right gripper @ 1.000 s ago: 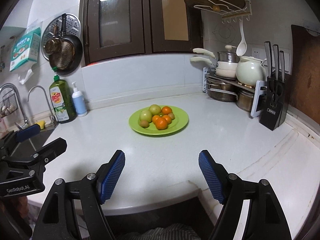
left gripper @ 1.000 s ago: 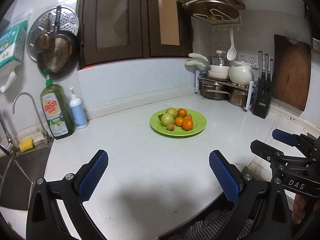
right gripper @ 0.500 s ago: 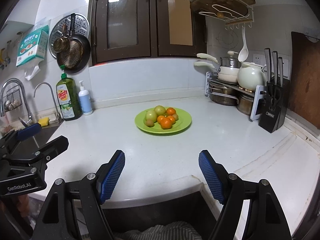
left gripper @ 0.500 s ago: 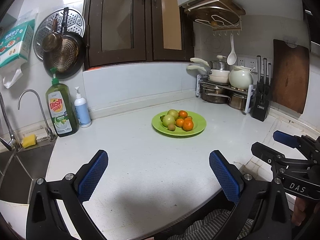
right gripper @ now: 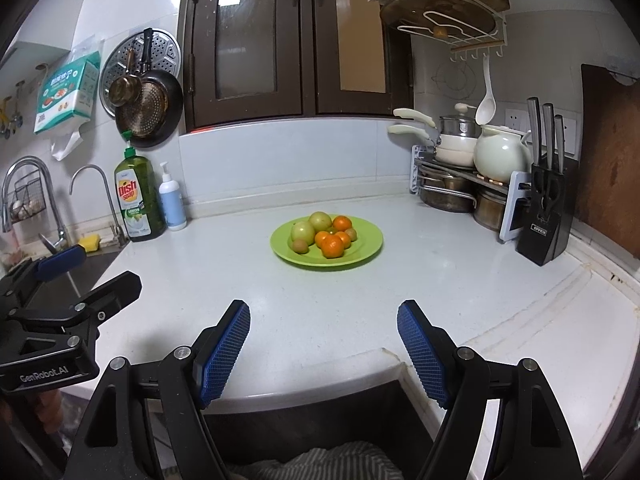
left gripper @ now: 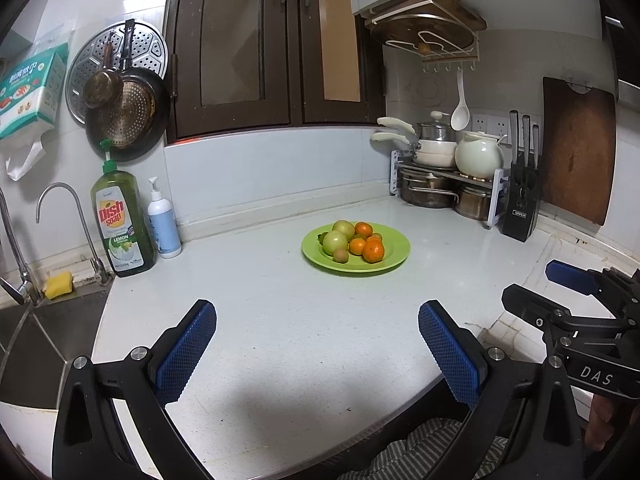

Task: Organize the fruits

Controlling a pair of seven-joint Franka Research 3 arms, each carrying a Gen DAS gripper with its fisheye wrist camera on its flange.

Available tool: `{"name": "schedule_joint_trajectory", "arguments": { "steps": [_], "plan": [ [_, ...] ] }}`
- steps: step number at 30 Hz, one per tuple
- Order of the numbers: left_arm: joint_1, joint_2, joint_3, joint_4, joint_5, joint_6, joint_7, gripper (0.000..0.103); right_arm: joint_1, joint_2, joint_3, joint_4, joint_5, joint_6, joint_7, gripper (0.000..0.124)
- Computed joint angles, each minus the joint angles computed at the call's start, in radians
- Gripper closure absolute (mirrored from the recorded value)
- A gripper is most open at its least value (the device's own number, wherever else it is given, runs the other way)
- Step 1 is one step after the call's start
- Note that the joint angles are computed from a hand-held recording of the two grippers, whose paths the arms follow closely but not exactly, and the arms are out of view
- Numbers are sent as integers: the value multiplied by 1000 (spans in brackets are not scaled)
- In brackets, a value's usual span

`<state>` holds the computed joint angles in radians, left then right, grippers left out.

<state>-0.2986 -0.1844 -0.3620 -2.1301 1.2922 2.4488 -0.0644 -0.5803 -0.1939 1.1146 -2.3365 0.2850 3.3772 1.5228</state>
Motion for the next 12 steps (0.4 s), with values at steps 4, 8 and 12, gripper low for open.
{"name": "schedule_joint_trajectory", "arguments": {
  "steps": [4, 8, 12],
  "plan": [
    [-3, 4, 0, 4, -5, -1, 5, 0, 26, 0, -25, -4, 0, -3, 1, 47],
    [-4, 7, 2, 4, -8, 3, 6, 0, 17, -6, -18, -4, -6, -10, 12, 47],
    [-5, 7, 1, 5, -7, 1, 4, 0, 10, -7, -15, -3, -21, -14, 29, 47]
  ]
}}
